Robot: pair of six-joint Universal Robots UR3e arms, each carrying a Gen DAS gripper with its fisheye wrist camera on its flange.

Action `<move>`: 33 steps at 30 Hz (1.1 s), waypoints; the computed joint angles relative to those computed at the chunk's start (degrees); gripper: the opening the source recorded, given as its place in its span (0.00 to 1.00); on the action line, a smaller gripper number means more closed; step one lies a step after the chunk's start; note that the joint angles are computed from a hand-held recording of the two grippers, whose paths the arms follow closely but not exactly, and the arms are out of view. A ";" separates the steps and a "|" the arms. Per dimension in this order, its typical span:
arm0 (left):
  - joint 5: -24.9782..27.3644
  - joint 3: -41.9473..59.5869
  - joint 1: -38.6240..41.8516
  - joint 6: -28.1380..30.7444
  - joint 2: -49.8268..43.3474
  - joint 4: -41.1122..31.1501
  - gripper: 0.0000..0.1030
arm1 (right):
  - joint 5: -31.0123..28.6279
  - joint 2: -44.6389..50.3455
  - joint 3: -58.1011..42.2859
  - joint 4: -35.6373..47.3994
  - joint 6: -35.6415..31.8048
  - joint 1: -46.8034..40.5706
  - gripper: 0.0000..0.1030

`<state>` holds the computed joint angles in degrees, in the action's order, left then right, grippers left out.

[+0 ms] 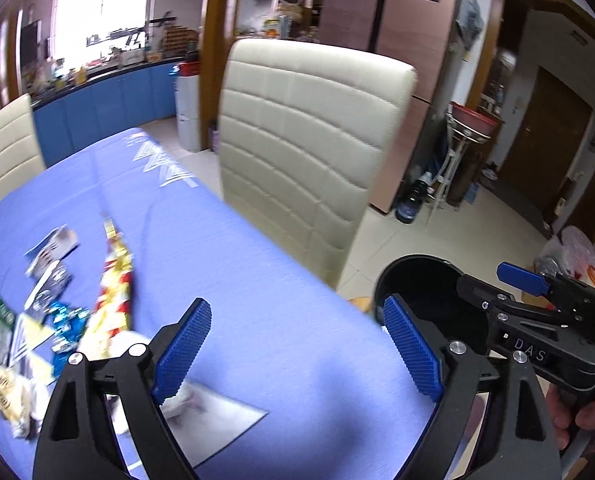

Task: Collect trash
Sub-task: 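Bring both grippers back from the bin to the table, then close the right gripper on the white tissue while the left grasps the cream wrapper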

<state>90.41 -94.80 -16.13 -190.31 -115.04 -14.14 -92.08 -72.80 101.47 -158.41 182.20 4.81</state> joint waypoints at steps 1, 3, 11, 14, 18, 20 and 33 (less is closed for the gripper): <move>0.00 -1.41 0.63 0.05 1.01 0.39 0.85 | -0.34 0.59 -1.13 0.52 0.10 1.26 0.64; -0.09 -5.02 2.03 0.11 3.47 1.65 0.87 | -0.70 1.58 -3.26 1.74 0.45 3.70 0.65; -0.01 -22.59 10.47 2.93 17.54 4.73 0.87 | -1.73 7.35 -12.68 6.10 2.79 13.81 0.66; 1.06 -28.35 13.88 4.78 22.48 5.41 0.87 | -2.00 10.53 -17.11 8.33 3.06 17.31 0.66; 0.41 -36.61 21.15 7.48 29.26 6.31 0.87 | -2.23 14.94 -23.12 11.06 3.32 21.29 0.66; 0.64 -38.76 23.37 8.23 30.80 6.20 0.87 | -2.22 17.01 -25.66 12.16 3.98 22.72 0.66; -4.31 -46.44 36.11 14.93 30.12 11.03 0.87 | -4.20 28.91 -42.45 19.88 6.07 27.40 0.66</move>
<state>86.11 -141.24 19.98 -175.38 -84.92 -3.11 -96.28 -43.90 59.02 -138.53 188.27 32.20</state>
